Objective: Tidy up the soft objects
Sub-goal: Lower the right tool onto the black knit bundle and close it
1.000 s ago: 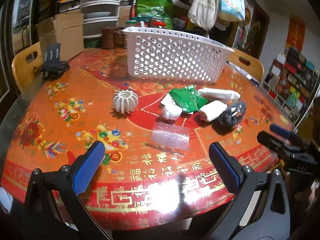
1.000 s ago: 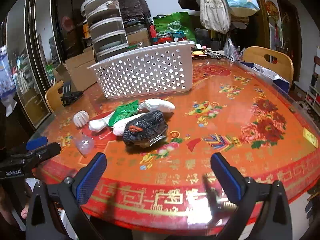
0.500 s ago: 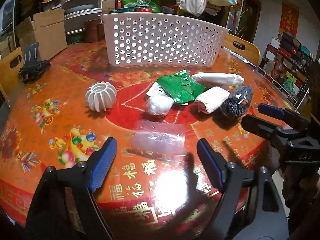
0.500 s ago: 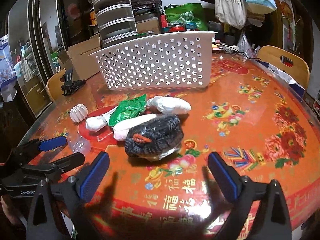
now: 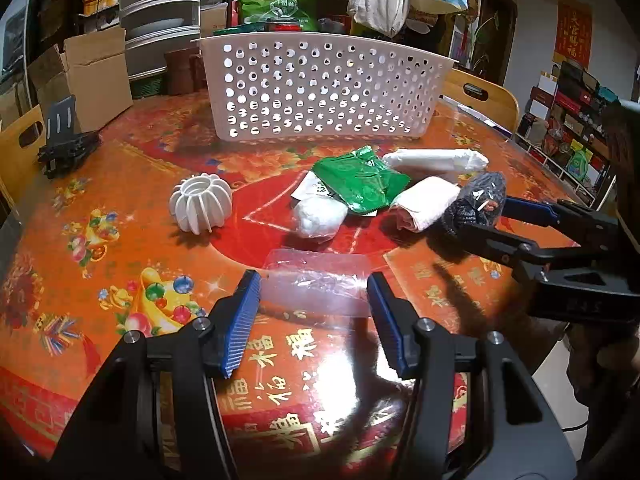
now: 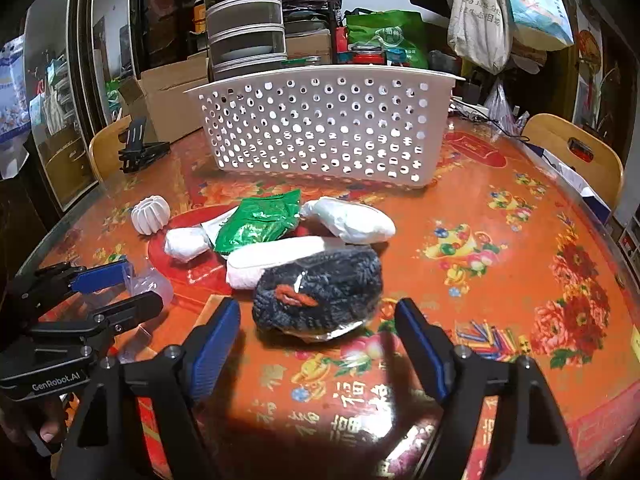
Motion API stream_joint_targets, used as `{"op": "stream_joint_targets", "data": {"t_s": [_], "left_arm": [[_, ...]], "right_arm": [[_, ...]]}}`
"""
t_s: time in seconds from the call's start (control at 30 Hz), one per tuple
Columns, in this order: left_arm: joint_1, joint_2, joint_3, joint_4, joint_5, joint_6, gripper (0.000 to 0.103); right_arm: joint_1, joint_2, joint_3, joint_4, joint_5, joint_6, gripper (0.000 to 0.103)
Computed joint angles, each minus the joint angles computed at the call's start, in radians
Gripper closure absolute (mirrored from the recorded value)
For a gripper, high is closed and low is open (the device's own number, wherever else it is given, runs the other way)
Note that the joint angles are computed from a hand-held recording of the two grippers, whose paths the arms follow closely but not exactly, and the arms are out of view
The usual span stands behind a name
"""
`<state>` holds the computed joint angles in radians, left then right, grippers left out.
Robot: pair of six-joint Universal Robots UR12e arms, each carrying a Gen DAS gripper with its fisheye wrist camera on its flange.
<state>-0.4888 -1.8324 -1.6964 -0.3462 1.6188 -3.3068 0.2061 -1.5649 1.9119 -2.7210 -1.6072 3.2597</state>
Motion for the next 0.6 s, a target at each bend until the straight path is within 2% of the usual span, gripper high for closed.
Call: {"op": "stream_joint_targets", "data": {"t_s": [0.17,0.4,0.6], "left_arm": [[0.001,0.001,-0.003,0.004,-0.005,-0.003,0.05],[0.003,0.008,-0.011,0.011,-0.013,-0.012,0.05],[0.003,0.014,-0.018,0.02,-0.002,-0.025,0.05]], "right_arm": [[0.01,0.008,-0.006,-0.007,-0.024,-0.007,0.026],[0.011,0.014,-0.012,0.003,-0.034,-0.005,0.038],[0.01,0.009,-0.007,0.001,-0.033,0.001,0.044]]}}
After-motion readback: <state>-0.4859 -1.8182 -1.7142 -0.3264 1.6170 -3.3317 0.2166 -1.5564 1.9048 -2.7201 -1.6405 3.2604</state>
